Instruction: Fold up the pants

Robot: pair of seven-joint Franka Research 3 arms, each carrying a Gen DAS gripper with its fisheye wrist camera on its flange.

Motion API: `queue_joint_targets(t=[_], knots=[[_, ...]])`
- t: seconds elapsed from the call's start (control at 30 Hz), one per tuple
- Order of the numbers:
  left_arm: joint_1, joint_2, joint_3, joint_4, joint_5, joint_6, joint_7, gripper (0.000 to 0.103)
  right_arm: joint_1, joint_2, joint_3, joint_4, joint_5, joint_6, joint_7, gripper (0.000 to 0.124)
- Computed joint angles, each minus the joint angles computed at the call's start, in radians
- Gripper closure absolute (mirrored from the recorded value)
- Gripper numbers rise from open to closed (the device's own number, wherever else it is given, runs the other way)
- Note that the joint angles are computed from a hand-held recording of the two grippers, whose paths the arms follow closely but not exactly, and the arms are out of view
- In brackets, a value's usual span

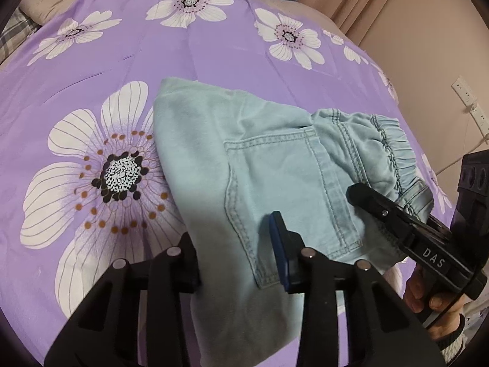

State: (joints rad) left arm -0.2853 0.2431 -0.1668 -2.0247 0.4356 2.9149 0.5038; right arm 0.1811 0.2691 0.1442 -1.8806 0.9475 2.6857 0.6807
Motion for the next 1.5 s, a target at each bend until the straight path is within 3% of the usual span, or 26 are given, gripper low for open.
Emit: queue_joint_targets(t=[0.23,0.5,1.0,1.5], knots=[[-0.007,-0.058,-0.003,-0.053,0.016,0.008,-0.038,0.068,0.030,-0.059,0.008,-0.060,-0.002,0.082,-0.041,0.082],[-0.013,-0.129,-0.010,-0.113,0.088,-0.016,-0.137,0.068,0.054,-0.119,0.004,-0.114,0.040,0.102,-0.109,0.082],[0.026,-0.306,-0.083,-0.214,0.289,-0.104,-0.365,0.068,0.107,-0.226,-0.023,-0.194,0.204,0.074,-0.276,0.082],[0.078,-0.413,-0.124,-0.258,0.337,-0.130,-0.408,0.068,0.155,-0.281,-0.044,-0.203,0.336,0.079,-0.428,0.082]])
